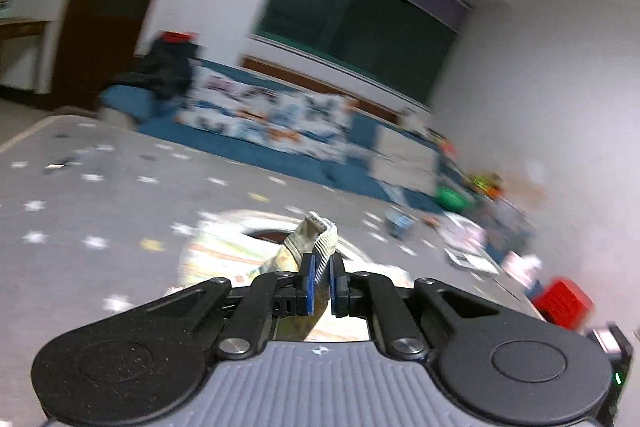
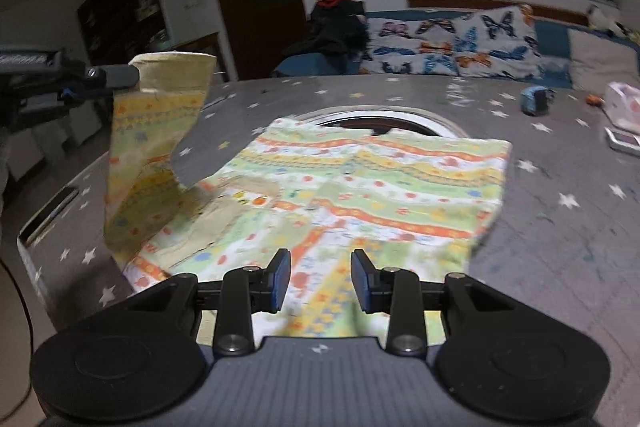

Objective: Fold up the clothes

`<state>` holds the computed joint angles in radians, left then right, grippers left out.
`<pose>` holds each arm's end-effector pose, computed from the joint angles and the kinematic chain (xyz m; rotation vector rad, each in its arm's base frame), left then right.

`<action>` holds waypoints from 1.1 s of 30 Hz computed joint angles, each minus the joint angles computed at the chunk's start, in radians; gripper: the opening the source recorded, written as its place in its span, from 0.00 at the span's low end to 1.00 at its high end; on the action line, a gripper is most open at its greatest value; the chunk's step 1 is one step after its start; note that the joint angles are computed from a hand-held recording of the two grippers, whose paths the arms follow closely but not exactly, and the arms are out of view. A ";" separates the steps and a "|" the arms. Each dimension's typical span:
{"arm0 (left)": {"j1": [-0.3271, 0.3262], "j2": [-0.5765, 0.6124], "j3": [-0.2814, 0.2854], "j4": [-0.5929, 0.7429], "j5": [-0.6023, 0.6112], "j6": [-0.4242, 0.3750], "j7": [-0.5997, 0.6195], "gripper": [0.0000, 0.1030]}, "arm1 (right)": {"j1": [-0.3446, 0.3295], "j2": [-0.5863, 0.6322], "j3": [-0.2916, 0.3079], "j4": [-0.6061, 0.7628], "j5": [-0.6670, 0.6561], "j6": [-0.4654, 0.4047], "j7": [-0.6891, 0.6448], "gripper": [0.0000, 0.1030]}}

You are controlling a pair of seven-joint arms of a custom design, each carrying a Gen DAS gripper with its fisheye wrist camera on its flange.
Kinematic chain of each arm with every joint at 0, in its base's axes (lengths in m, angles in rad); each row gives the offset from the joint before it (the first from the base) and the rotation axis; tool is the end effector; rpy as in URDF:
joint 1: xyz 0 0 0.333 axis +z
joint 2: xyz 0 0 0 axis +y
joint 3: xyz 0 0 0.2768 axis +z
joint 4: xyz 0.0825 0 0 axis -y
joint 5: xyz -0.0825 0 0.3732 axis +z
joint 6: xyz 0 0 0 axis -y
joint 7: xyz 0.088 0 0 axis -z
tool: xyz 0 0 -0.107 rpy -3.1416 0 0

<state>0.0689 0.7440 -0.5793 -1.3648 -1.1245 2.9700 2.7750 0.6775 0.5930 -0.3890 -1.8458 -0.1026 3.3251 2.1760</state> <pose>0.7045 -0.1975 0.3611 -1.4283 2.0013 -1.5701 0.6244 0.2336 0.3070 -1.5788 1.6418 -0.6029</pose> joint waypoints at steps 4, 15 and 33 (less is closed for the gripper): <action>-0.056 0.030 0.040 0.012 0.089 -0.082 -0.065 0.07 | 0.082 -0.021 -0.095 -0.073 0.065 0.025 0.026 0.32; -0.132 0.122 0.116 0.065 0.319 -0.264 -0.225 0.19 | 0.088 -0.034 -0.099 -0.119 0.181 0.032 0.026 0.32; -0.026 0.025 0.142 -0.108 0.322 -0.025 -0.204 0.35 | -0.089 0.049 0.088 0.072 -0.049 -0.097 0.110 0.17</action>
